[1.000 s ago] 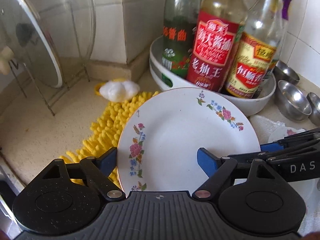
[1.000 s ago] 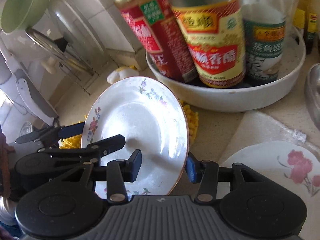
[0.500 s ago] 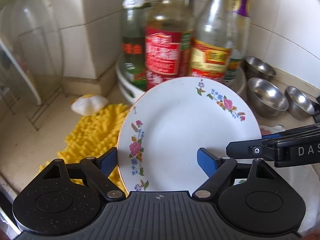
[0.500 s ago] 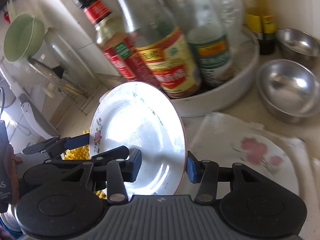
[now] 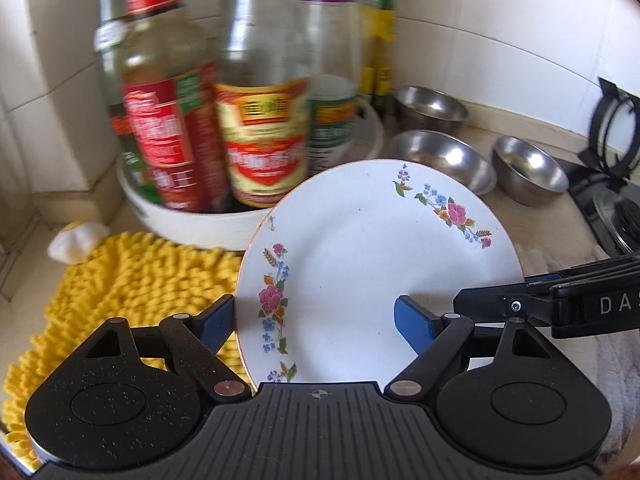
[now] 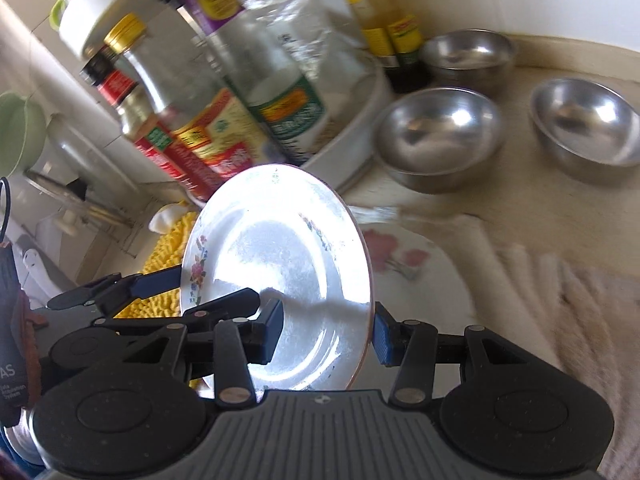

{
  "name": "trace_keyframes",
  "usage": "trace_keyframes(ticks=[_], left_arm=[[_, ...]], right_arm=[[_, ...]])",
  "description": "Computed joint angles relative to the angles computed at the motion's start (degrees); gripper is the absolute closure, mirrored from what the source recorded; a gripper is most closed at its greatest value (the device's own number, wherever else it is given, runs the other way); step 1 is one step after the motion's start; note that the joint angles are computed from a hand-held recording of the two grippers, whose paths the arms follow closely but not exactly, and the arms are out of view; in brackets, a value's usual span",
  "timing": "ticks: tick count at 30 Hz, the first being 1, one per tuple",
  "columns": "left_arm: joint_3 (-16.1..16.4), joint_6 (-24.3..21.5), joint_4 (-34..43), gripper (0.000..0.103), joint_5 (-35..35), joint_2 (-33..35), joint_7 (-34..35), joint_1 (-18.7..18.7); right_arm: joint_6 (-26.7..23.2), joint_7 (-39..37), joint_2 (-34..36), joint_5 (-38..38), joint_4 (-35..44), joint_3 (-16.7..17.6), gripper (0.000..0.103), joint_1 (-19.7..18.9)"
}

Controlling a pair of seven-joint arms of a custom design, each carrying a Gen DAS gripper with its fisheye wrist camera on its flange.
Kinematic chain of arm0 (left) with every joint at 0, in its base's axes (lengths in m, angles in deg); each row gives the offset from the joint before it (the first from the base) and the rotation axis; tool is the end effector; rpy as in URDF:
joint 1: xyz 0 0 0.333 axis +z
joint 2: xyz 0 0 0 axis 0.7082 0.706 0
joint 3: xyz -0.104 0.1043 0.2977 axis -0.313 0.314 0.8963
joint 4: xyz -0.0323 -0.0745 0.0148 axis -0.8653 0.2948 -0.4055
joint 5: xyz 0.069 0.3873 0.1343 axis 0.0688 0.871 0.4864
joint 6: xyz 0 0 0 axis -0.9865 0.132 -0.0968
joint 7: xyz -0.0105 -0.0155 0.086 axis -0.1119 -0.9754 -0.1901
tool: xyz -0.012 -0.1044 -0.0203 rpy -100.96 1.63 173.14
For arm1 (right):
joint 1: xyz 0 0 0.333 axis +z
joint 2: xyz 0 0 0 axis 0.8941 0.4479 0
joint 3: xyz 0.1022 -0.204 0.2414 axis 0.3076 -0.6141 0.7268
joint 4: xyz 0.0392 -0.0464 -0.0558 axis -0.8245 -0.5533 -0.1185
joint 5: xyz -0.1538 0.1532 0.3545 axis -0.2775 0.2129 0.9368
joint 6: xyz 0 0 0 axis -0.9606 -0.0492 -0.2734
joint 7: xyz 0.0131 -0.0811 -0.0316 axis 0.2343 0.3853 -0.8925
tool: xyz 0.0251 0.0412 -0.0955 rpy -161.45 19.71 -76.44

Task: Organize plates and bowls

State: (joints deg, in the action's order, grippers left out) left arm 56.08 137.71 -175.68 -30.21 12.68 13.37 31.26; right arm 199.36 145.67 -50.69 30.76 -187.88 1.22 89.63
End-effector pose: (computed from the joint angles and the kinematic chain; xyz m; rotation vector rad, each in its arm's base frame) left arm 0.4955 -0.2199 0.5477 -1.3821 2.2564 -0.8263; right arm 0.4547 0.3538 0.5405 -1.4603 1.8279 -0.0518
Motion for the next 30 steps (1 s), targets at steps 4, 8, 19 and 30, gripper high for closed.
trace_keyframes(ticks=[4, 8, 19, 30], left_arm=[[-0.46, -0.52, 0.41, 0.015, -0.44, 0.68, 1.10, -1.05], [-1.04, -1.01, 0.64, 0.015, -0.37, 1.19, 1.19, -1.57], [-1.59, -3.52, 2.17, 0.024, -0.12, 3.33, 0.37, -1.72], [-1.88, -1.69, 5.11, 0.017, 0.34, 4.09, -0.82, -2.31]], right_arm=[[-0.44, 0.83, -2.32, 1.19, -2.80, -0.30, 0.045, -0.20], [-1.09, 0.17, -3.38, 3.11, -4.34, -0.65, 0.045, 0.01], [-0.76, 0.43, -3.04, 1.84, -4.92, -0.88, 0.044, -1.53], [-2.60, 5.67, -7.12, -8.07, -6.53, 0.90, 0.044, -7.02]])
